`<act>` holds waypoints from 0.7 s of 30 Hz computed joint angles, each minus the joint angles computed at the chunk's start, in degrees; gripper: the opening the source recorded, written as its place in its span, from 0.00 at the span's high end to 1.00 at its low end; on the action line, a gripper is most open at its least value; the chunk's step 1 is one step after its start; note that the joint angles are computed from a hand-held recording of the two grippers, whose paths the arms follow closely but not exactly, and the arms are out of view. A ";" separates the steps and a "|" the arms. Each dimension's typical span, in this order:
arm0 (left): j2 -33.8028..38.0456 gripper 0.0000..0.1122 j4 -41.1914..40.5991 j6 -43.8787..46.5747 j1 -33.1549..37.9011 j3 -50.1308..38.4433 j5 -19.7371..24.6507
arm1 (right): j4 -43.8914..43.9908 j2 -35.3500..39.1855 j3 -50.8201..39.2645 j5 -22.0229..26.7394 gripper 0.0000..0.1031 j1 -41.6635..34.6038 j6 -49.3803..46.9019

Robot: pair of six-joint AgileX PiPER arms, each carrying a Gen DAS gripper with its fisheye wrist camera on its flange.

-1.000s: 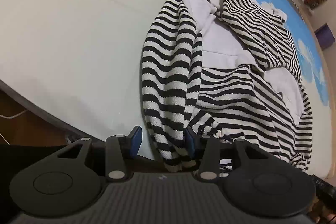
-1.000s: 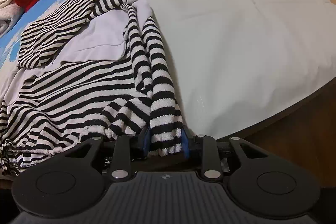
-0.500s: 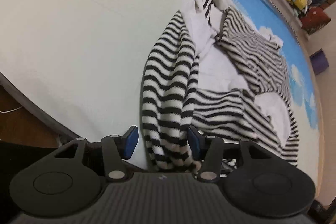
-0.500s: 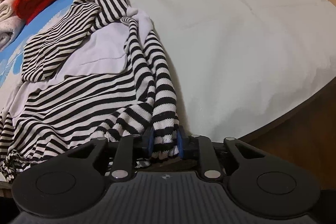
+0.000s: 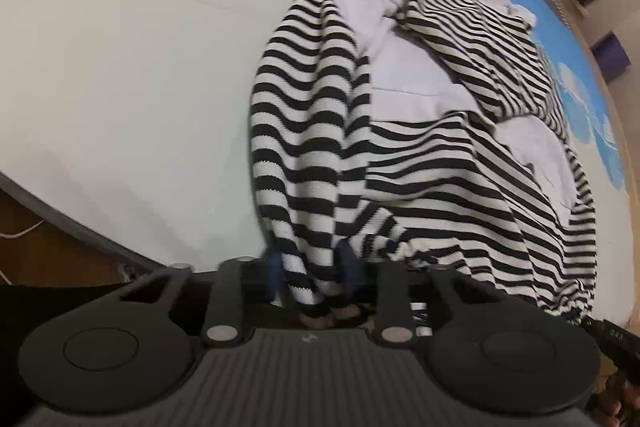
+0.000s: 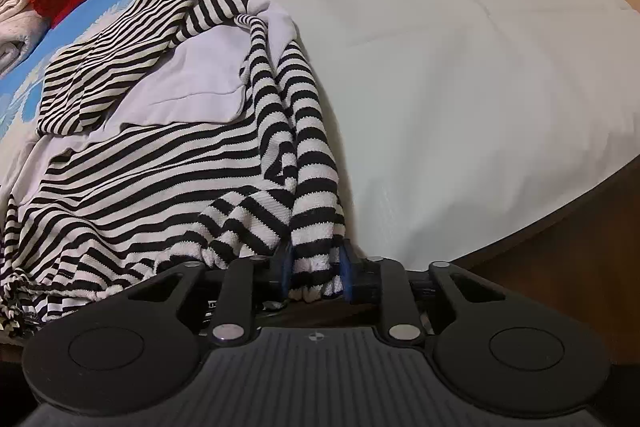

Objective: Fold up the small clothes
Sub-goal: 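Hold both gripped edges of the top steady with both tools, then lift both held edges and fold the top over onto itself, release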

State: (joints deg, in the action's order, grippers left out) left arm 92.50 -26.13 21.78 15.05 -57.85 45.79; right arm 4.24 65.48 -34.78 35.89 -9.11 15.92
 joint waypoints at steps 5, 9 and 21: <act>-1.93 0.90 -1.22 2.27 -0.78 1.03 -1.01 | 1.24 -1.28 0.28 -0.23 0.85 -0.44 -1.46; -2.86 0.91 -2.43 3.06 -0.39 1.38 -1.25 | 3.14 -2.48 0.54 -0.41 0.86 -1.68 -3.12; -7.39 0.92 -6.15 8.57 -0.08 3.25 -2.67 | 6.26 -7.72 1.07 -1.04 0.89 -3.88 -5.88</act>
State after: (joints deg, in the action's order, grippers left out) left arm 85.10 -32.28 30.35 14.97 -54.61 43.12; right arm 10.50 57.76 -33.72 34.85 -12.99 10.04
